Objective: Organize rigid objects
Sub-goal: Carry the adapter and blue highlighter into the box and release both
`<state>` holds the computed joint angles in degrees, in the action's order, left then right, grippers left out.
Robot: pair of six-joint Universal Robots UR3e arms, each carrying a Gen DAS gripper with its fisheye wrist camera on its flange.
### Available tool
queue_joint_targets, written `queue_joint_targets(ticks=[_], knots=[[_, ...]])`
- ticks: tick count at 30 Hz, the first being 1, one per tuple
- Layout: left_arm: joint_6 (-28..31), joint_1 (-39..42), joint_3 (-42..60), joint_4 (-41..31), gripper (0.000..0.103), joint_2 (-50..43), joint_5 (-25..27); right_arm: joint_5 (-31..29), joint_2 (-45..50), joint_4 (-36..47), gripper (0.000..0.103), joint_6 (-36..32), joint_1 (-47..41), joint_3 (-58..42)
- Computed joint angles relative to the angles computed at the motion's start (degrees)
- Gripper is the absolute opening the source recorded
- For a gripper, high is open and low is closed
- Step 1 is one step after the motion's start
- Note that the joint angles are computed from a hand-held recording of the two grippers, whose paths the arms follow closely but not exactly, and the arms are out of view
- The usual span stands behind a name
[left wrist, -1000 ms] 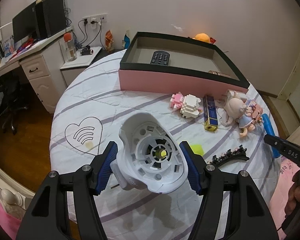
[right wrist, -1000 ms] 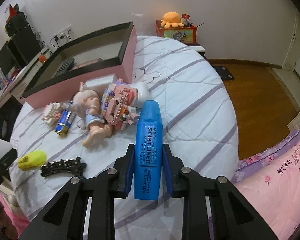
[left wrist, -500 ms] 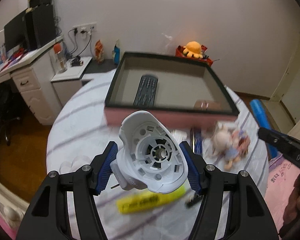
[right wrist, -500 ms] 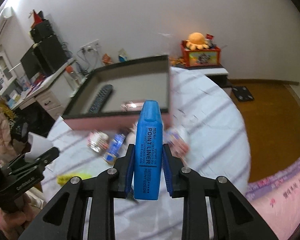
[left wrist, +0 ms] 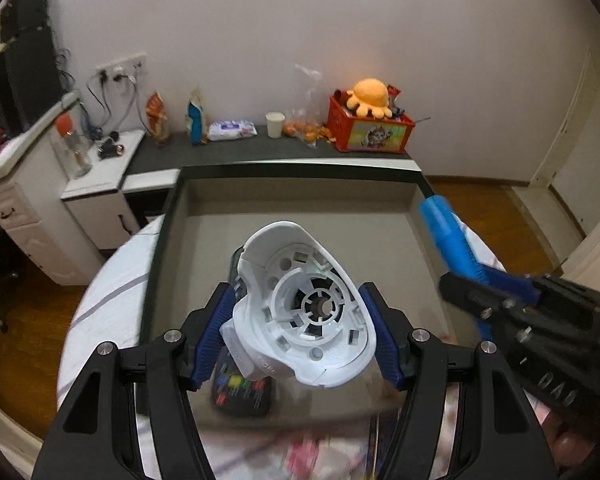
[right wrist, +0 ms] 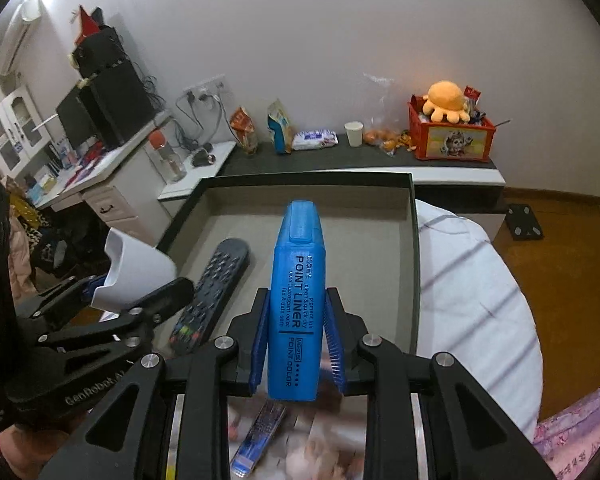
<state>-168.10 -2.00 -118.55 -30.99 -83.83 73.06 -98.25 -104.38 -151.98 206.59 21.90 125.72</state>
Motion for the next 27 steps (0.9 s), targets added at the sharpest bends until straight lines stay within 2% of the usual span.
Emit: queue_joint_targets(ticks=[2,7,15,17,18,23,24,25,27], knots=[[-1.5,-2.3,4.7,1.3,0.065,-7.0,1.9,2.5,2.9,-0.5,0.027,-1.7,-3.2,-0.5],[-2.8,-3.9,10.3,1.8,0.065,-16.0,3.2,4.2,8.1,-0.8,0.027,-3.4,-6.9,-1.7],[-2.8,-5.2,13.9,0.7,0.066,-21.0,5.9,2.4,13.5,1.2,0.027,-4.6,-6.7,-5.3],[-2.9,-5.3,13.2,1.0,0.074,-20.1,7.0,1.7,13.2,2.0,0.028,-4.3,-6.2,-5.7],[-3.1,-5.2,12.9,1.4,0.076,-19.6,7.5,1.1,13.0,2.2,0.031,-4.2,-6.0,-5.7],[-2.6,-1.3,8.9,1.2,0.096,-13.6,4.5,0.3,7.4,2.1,0.067,-2.7,-6.5,-2.6],[-2.4,-0.6,7.6,1.3,0.097,-11.6,4.1,0.4,6.1,1.9,0.071,-2.6,-6.4,-2.1],[-2.1,0.5,5.2,1.7,0.098,-8.4,3.4,-0.4,5.0,2.3,0.081,-2.3,-5.7,-1.9],[-1.7,2.0,2.1,1.7,0.1,-3.6,2.4,-2.4,2.8,3.0,0.081,-1.2,-3.8,-1.8]])
